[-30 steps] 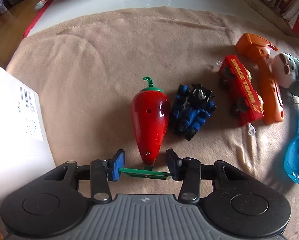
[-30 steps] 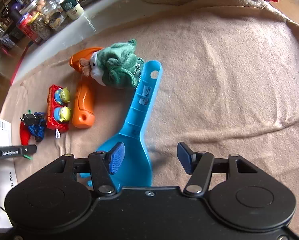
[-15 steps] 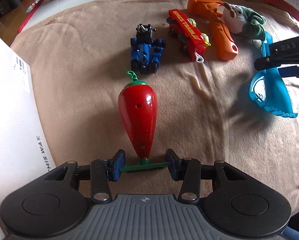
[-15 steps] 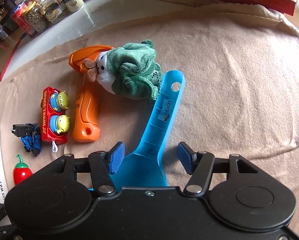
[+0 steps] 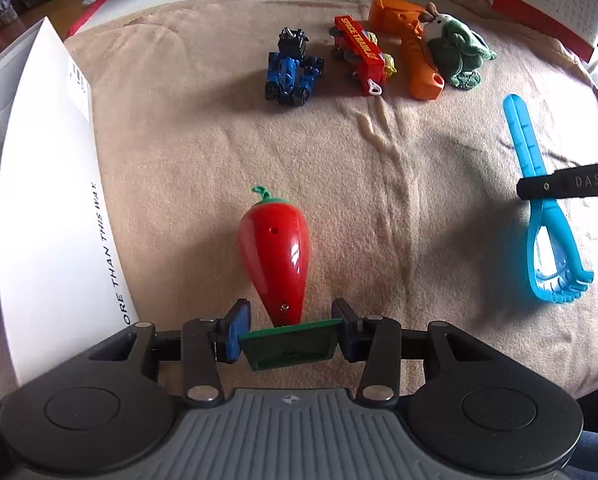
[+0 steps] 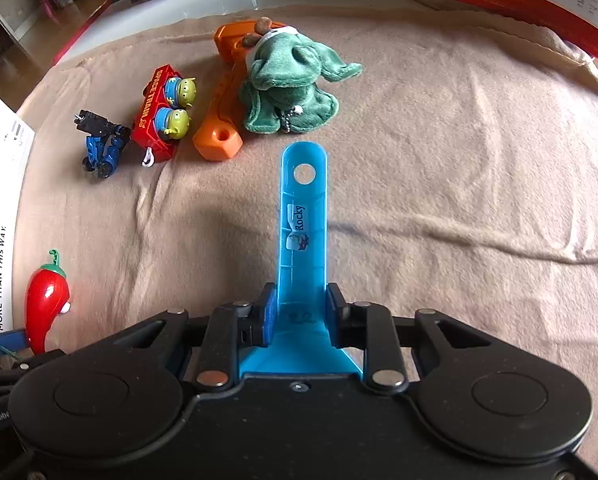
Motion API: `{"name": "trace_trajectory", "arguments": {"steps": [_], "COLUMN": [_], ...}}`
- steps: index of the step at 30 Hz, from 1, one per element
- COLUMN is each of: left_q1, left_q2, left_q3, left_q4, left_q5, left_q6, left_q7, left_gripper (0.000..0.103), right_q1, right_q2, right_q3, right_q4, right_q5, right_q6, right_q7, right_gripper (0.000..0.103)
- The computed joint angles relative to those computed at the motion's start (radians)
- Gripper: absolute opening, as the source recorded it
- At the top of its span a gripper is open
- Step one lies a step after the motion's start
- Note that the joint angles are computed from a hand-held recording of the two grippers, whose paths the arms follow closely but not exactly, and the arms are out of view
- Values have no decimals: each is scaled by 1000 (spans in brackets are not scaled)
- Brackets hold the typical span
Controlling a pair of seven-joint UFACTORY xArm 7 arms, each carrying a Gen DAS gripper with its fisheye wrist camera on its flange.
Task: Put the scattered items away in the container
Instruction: 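Lift and carry the red pepper and blue rake with both tools toward the box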
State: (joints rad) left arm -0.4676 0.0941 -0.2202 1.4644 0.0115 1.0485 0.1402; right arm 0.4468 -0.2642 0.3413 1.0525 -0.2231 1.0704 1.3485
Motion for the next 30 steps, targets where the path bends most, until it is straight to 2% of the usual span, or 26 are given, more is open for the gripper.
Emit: {"name": "trace_trajectory", "arguments": {"steps": [7, 13, 19, 30], "left_q1": [18, 28, 53, 57], "left_q2": [-56, -74, -39, -54], "left_q3": [5, 6, 20, 17], "left_q4": [-11, -31, -6, 17], "left_q5": [-32, -47, -145, -126], "left_q6": [4, 0, 57, 58], "left_q7": [18, 17, 10, 38], "left_gripper": [45, 45, 45, 45], "right_q1": [-11, -33, -33, -38], "right_q2": [-118, -132, -132, -133], "right_q3": [10, 24, 27, 26], "right_q4": [-31, 0, -15, -11], "right_q5": [32, 41, 61, 62], "right_q6": [68, 114, 104, 101], "right_q7": [7, 0, 9, -10], "right_gripper": [26, 26, 26, 26]}}
